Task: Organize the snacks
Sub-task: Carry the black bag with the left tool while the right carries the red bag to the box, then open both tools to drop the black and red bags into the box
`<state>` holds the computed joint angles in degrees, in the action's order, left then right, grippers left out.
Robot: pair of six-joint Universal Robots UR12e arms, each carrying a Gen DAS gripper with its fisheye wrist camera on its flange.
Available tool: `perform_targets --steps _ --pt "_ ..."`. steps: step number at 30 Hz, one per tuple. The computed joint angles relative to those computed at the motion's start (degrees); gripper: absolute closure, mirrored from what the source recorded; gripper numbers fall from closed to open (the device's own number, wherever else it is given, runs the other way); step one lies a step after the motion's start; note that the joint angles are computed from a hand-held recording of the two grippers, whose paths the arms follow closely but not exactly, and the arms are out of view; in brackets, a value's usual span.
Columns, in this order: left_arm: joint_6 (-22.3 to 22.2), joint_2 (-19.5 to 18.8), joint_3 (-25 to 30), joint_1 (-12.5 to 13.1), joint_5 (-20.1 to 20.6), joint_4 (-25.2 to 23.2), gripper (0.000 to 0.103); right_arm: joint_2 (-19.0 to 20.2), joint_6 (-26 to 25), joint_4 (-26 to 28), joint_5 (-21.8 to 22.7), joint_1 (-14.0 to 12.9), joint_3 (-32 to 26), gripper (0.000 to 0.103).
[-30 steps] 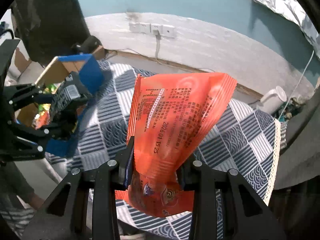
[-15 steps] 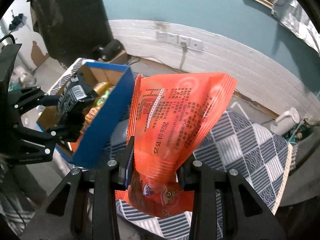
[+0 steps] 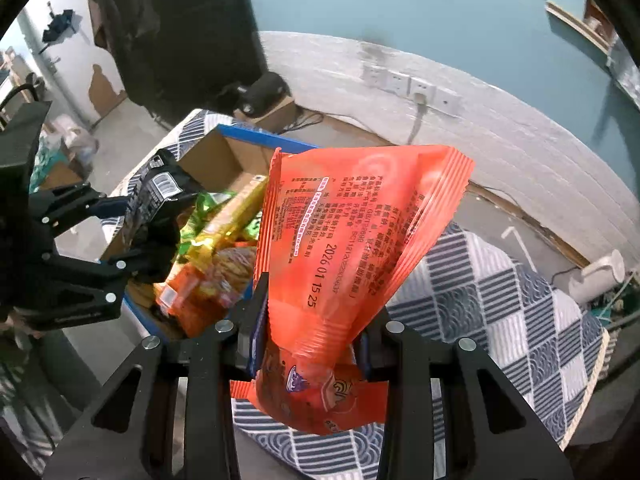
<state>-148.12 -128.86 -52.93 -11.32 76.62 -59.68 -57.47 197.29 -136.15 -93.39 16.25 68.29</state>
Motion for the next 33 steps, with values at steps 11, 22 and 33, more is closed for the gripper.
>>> perform_targets --steps 11,22,33 --pt "-3.4 -2.6 3.0 1.5 2.7 -1.5 0.044 7.0 -0.3 5.9 4.7 0.5 -10.7 0.069" --pt "-8.1 -5.6 7.0 2.7 3.6 -6.1 0.043 13.1 -2.1 12.5 8.0 0.9 -20.5 0.066" --pt "-9.2 -5.0 6.5 2.5 3.8 -4.1 0.027 13.0 -1.7 9.9 6.4 1.0 -20.2 0.036"
